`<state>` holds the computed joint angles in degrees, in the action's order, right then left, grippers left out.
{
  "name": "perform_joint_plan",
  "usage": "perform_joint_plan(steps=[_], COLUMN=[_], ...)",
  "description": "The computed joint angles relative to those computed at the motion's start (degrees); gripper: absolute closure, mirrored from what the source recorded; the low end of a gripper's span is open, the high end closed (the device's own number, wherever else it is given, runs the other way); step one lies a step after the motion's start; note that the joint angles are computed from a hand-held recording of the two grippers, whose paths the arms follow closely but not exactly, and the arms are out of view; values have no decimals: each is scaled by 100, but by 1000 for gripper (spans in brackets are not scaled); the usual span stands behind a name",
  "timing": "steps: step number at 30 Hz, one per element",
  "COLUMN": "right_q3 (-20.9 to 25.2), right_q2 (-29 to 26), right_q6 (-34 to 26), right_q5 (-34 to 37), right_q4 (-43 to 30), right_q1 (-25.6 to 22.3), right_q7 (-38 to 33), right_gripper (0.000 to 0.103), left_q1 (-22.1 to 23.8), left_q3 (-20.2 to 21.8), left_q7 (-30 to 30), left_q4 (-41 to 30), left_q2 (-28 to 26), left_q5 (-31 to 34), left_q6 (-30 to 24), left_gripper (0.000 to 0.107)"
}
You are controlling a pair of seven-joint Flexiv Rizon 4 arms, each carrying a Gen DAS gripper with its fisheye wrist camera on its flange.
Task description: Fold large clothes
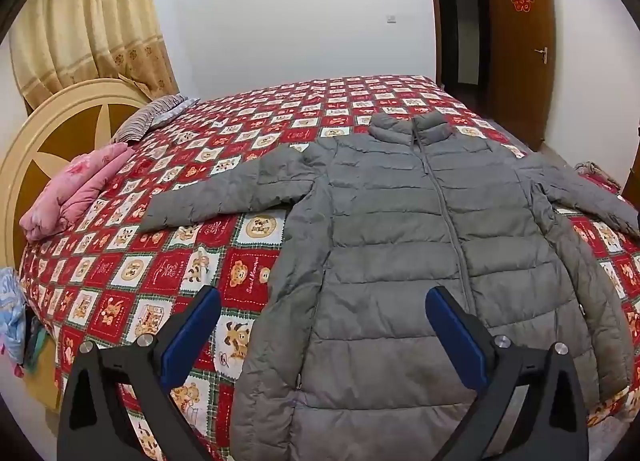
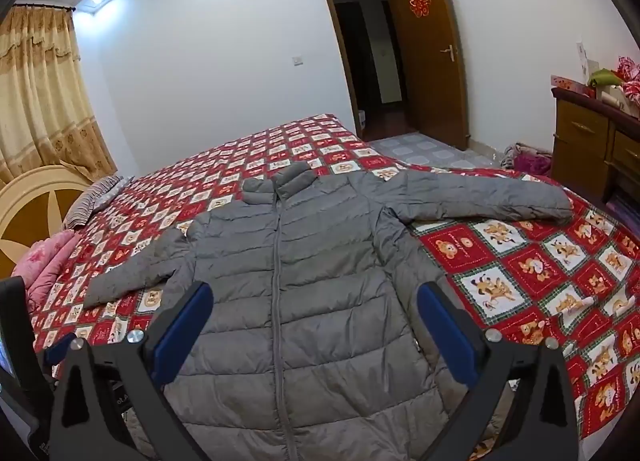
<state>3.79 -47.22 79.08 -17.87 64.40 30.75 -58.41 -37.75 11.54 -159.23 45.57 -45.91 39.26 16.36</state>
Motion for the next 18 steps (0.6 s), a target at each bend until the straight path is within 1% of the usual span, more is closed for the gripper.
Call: perform_joint_plan(steps=[1,4,8,9,10,12,15,16,18], right_q3=[-103,-79,-108,-226,-243,-292,-338,-177,-181], right_q2=[10,21,49,73,94,106,109,102,97], right_q6=[18,29,55,119,159,200,238,193,203], right_q5=[-50,-31,-11,-90,-100,-144,-208,-179,-180], right_q4=[31,55,109,229,273,303,317,260,256], right_q1=[51,37,41,110,108,138,179,39,40], right_q7=[29,65,176,194,224,287,363,255,254], right_gripper=[0,0,0,0,0,0,0,0,0], left_q1=[17,74,145,157,42,22,33,40,42], left_q3=[-20,-64,-97,-98,-49,-62,-73,-75,-75], left_q7=[6,43,-2,4,-8,66,87,90,109], left_q4=[42,175,466,488,324,139,147,146,138], left_q2=[24,105,278,295,171,62,65,60,52], left_q5=[-23,-105,-135,-131,-9,-11,-51,-64,-81], left_q6=[44,103,379,380,260,126,165,175,185], left_gripper=[5,5,5,5,5,5,5,5,5])
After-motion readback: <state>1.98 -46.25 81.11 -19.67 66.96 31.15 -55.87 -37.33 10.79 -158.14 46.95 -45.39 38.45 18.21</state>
